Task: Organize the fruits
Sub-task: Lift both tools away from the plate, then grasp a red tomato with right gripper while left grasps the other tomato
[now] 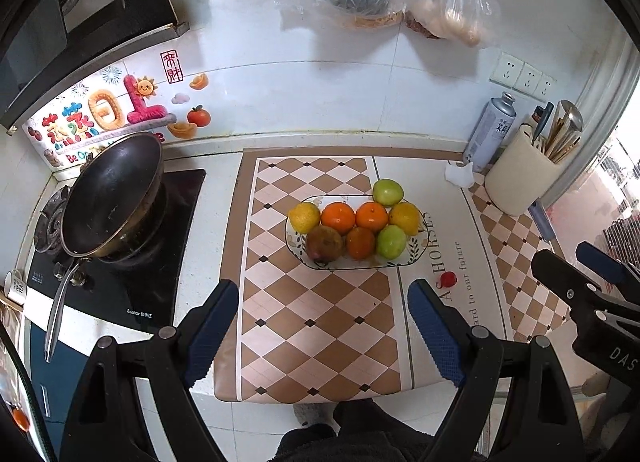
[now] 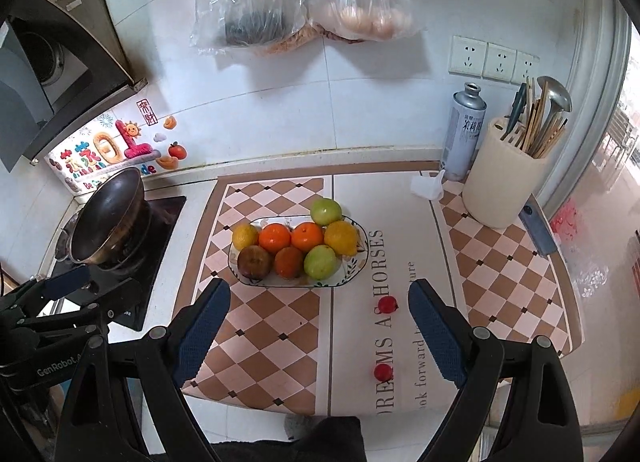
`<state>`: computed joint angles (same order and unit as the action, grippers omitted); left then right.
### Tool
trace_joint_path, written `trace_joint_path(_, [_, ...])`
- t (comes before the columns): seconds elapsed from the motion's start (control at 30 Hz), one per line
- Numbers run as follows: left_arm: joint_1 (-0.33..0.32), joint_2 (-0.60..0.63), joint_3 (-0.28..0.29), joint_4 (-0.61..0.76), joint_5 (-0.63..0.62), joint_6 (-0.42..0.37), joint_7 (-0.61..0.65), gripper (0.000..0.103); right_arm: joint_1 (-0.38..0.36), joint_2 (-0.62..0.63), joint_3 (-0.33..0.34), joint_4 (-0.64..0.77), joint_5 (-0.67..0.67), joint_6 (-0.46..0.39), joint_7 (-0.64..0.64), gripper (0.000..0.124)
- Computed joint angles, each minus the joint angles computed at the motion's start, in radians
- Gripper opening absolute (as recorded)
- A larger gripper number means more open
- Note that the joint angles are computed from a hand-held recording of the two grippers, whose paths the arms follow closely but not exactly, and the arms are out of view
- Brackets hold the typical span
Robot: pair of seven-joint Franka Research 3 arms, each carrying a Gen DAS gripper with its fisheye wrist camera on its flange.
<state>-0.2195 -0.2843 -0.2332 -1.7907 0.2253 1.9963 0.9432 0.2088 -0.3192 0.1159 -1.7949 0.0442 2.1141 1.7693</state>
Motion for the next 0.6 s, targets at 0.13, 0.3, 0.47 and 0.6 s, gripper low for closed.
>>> trace_joint_path(0.13, [0.000,0.013,0.001,0.009,-0.005,0.006,-0.005,0.087,-0.003,0.002,-0.024,-0.013,0.050,0.010,0.005,0.095])
trace_joint_path(0.3, [-0.001,0.063,-0.003,0.027,0.006,0.025,0.011,0.103,-0.034,0.022,-0.072,-0.060,0.119,0.012,0.008,0.098])
trace_joint_path(0.47, [-0.014,0.168,-0.023,0.068,0.061,-0.008,-0.004,0.103,-0.073,0.064,-0.098,-0.158,0.128,-0.032,-0.003,0.098])
trace_joint_path(0.6, [-0.040,0.258,-0.026,0.104,0.051,-0.043,0.026,0.103,-0.086,0.111,-0.113,-0.256,0.165,-0.049,-0.020,0.091])
